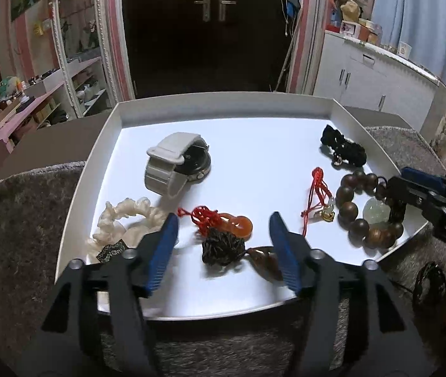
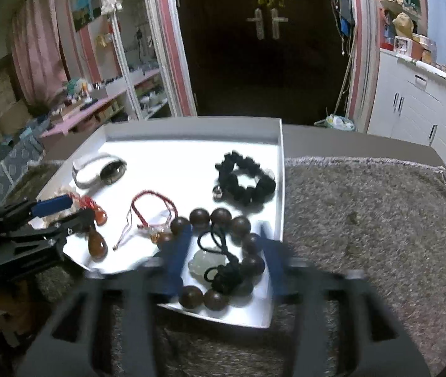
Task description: Organize jewelry
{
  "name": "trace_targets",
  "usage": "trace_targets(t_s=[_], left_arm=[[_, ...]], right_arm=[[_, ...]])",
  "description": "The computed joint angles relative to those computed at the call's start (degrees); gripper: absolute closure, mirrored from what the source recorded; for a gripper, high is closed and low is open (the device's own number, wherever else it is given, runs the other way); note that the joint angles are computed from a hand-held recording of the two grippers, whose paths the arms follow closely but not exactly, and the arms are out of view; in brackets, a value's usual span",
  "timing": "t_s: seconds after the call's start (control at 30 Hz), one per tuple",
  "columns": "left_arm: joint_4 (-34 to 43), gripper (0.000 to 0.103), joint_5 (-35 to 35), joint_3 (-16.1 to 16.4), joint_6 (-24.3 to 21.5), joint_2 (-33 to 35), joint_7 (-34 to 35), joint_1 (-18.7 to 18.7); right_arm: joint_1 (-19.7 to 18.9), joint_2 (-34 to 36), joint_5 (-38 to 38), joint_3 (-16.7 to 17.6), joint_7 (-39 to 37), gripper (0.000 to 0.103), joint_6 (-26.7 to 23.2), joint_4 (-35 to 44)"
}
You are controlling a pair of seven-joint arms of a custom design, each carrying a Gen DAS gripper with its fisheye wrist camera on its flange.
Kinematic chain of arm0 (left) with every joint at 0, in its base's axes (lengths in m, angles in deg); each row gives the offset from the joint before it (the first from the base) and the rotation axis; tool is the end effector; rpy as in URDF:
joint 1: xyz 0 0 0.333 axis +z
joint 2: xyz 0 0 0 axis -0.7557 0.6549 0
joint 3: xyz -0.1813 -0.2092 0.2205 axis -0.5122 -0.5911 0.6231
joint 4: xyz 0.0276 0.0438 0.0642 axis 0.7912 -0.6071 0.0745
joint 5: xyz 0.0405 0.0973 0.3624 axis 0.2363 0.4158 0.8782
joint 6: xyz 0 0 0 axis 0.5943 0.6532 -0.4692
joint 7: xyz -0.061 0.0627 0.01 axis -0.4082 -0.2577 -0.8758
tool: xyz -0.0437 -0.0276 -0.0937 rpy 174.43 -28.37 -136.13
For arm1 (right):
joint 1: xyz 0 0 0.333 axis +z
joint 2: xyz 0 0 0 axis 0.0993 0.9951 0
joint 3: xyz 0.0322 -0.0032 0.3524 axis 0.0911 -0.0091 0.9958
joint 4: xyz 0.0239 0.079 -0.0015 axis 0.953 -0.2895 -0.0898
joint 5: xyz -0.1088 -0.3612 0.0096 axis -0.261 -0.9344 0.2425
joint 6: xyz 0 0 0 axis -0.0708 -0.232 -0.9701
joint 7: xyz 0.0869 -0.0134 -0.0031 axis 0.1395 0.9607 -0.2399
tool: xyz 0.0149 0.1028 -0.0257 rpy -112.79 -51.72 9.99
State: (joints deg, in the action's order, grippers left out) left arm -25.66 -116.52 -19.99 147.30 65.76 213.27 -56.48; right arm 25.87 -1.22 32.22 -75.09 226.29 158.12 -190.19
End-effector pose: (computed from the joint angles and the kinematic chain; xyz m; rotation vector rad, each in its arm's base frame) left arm 0.6275 -0.2097 0.5211 -1.2603 2.3236 -1.0157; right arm 0.5410 0.2608 0.5358 -1.4472 1.9445 -0.7511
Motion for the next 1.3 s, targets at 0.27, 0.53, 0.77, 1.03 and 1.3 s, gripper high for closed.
trace_targets(t_s=[0.27, 0.53, 0.77, 1.03, 1.3], left_arm=[[-0.87, 0.024, -2.58, -0.62, 1.37, -1.68, 1.97, 0.47], [-2.19, 0.02, -5.49, -0.39, 2.79, -4.59, 4.1, 0.13], [-7.26, 0.014, -6.06, 1.42, 1.98, -10.15, 5.62, 0.43], [-16.09, 0.014, -12.52, 5.06, -0.25, -17.88, 12.04, 0.24], [-23.5, 0.014, -16.19, 7.15, -2.23, -22.92, 12.54, -1.41]], right_arm=[[-0.6, -2.12, -5.63, 0.15, 5.34, 0.053, 0.63, -0.77], [-1.0, -3.1, -5.71, 0.82, 5.21, 0.053, -0.47, -0.68], [-0.7, -9.87, -4.6, 3.29, 1.2, 0.053, -7.02, -5.04], [-2.09, -19.95, -0.01, 6.99, 3.6, 0.053, -9.02, -16.31], [-1.26, -19.28, 4.89, 9.31, 4.65, 0.053, -7.52, -19.49]])
